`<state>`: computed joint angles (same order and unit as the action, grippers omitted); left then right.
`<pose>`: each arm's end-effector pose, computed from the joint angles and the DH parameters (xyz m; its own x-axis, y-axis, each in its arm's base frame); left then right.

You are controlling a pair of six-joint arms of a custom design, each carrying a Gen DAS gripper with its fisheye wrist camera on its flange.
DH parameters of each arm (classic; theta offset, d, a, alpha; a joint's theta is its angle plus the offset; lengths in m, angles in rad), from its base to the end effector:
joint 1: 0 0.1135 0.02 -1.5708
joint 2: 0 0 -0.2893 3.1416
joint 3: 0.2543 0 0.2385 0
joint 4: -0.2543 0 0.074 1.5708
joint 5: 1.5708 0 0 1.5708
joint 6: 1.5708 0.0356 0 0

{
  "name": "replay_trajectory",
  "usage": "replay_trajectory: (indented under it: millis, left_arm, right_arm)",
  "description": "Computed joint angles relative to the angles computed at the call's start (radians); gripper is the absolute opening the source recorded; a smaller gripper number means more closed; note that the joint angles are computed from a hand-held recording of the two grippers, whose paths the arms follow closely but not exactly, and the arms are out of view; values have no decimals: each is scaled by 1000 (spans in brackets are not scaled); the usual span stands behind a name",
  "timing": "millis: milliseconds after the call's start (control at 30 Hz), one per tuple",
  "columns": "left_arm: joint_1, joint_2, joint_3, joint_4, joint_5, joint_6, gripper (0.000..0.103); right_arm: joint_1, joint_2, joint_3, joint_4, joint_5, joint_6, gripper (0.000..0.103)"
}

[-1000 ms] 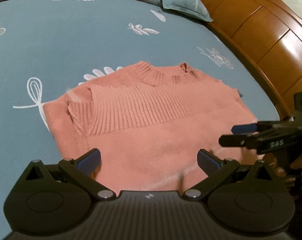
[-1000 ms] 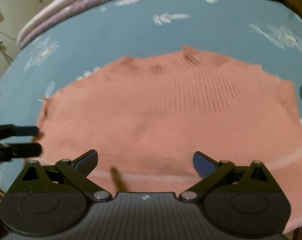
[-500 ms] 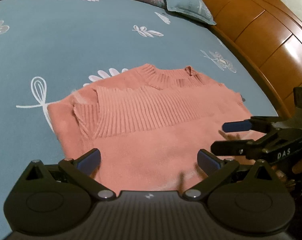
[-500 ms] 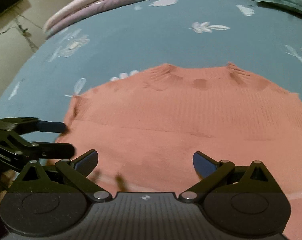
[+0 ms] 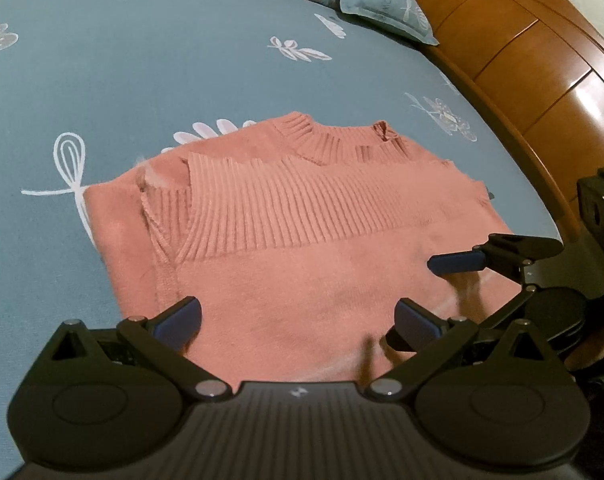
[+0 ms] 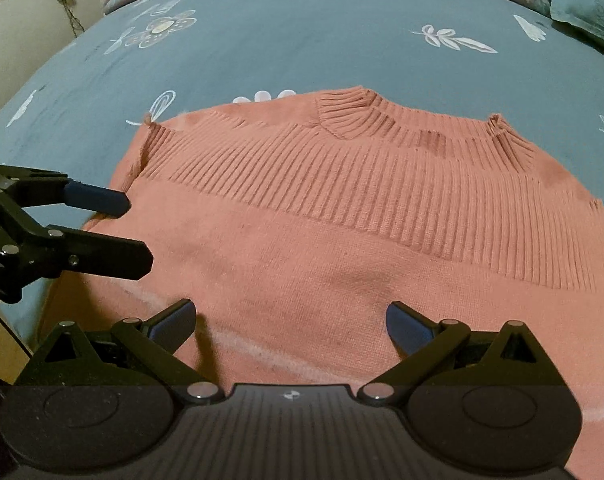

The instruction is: Fold clothes

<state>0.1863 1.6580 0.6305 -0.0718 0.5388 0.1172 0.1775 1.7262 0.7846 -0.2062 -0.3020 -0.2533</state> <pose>0.2622 0.0308 0.1420 -0.8613 -0.0602 -0.5046 0.1720 0.8999 -0.4009 0.2870 0.0622 0.1495 -0.7965 -0.3860 -0.4654 -0.5044 0.8485 0.1597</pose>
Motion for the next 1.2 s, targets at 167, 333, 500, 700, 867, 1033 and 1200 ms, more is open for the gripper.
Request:
replay_trajectory:
  millis: [167,333,500,700,867,1033,1200]
  left_arm:
    - [10,-39,-10,-7,1,-4,102]
    - [54,-88,-25,-11,24,9,102]
    - [135,-79,-29,-9,45,7,102]
    - [262,28,-10,-13,171,-70,102]
    - [324,180,25,-22,320,-95,102]
    - [342,281,74,6,409,-128,102]
    - [312,366,164,22,459,-127,102]
  right_arm:
    - [3,11,6,1,4,-6,103]
    - [5,16,11,1,7,-13,103]
    - [4,15,10,1,8,-23,103]
    - [6,17,7,8,11,-27,103]
    - [7,17,11,4,14,-33,103]
    - [6,14,1,17,13,-40,103]
    - [11,14,-7,31,19,-37,103]
